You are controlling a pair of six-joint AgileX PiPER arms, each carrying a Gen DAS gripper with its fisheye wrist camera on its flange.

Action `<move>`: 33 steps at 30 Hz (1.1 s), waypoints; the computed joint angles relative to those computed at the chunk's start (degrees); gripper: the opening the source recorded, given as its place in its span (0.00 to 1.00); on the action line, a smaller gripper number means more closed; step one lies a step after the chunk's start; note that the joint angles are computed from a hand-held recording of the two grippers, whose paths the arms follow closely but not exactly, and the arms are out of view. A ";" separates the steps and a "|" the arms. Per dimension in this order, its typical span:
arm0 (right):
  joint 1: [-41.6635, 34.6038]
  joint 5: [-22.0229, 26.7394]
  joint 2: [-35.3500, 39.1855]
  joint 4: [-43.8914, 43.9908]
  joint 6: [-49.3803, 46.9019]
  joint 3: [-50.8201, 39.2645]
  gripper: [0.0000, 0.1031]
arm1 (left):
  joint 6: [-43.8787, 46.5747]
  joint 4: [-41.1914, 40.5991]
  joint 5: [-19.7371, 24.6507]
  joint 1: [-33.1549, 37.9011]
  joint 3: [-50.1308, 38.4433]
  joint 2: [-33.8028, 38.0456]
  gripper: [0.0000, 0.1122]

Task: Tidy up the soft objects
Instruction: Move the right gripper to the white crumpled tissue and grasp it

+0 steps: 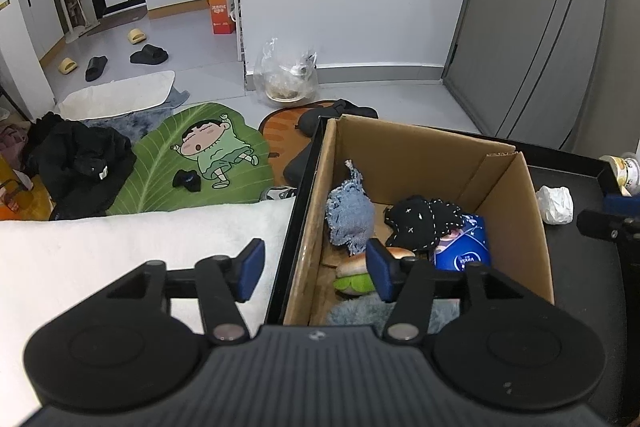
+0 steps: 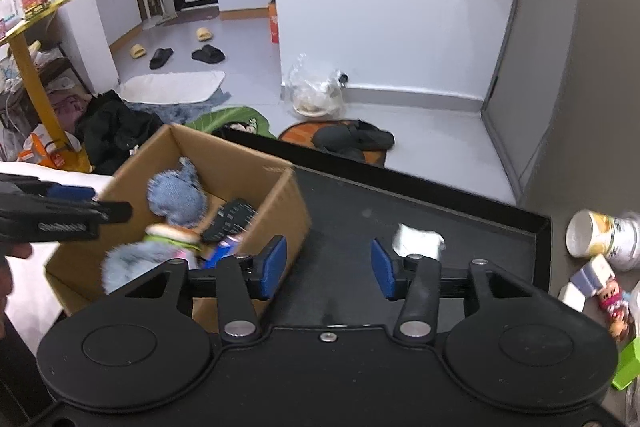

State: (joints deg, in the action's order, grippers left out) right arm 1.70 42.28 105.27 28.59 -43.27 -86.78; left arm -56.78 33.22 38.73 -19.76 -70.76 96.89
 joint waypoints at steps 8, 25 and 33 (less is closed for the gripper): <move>-1.77 -3.98 3.29 2.92 0.31 1.17 0.46 | -1.43 2.03 1.21 -0.72 -1.12 1.17 0.58; -2.17 -9.27 11.48 -2.00 6.24 -3.70 0.68 | 0.39 4.00 3.22 -2.73 -4.92 5.59 0.60; -1.68 -11.15 11.96 -1.29 4.95 -3.51 0.67 | 0.23 3.99 3.22 -2.72 -4.87 5.82 0.60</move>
State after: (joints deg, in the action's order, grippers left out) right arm 0.02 31.13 117.23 27.30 -38.32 -90.29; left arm -56.55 37.21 41.95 -22.49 -75.63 102.70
